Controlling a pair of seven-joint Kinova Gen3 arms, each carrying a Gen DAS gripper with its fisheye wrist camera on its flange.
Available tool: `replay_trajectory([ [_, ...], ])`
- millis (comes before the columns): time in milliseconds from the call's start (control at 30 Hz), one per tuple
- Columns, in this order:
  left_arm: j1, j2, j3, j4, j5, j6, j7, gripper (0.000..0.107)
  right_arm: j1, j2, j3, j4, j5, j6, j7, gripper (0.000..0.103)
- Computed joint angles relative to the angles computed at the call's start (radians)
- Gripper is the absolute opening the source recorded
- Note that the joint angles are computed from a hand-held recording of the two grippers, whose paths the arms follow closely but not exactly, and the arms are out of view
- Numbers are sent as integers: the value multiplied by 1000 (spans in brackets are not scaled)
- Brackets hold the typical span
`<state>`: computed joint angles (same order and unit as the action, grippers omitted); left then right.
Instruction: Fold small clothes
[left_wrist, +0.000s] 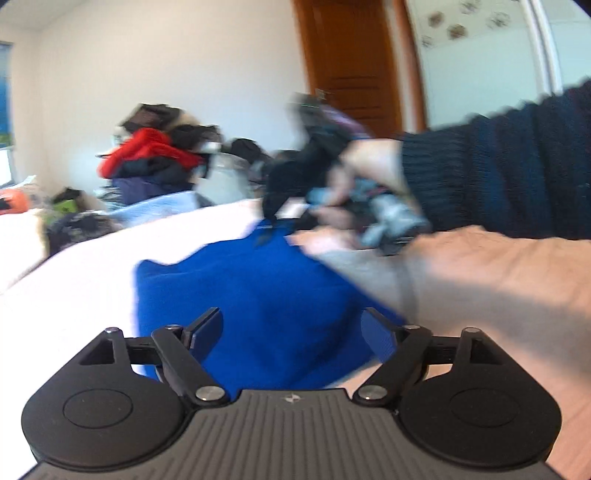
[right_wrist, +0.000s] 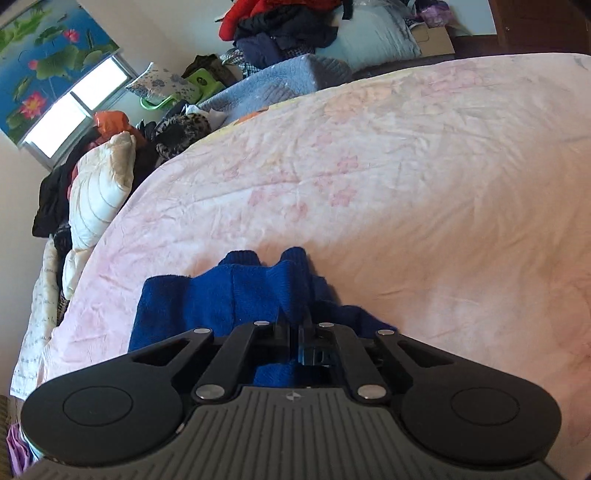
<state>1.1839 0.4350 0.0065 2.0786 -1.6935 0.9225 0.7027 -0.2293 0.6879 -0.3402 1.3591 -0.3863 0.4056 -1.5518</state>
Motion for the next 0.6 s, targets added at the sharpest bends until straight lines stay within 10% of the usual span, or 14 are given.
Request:
replay_trajectory([
  [100,-44,-14,36,-4,78,10,7,82,91,38,-95,17,-6,-2,-14,9],
  [333,-146,-56,103,25,199,58,38,82,384,-53,-412,302,-192,-211,172,53],
  [600,-189,-45,210,93,232,105,213,82,679,-104,-763,521,-209,-234,433,56],
])
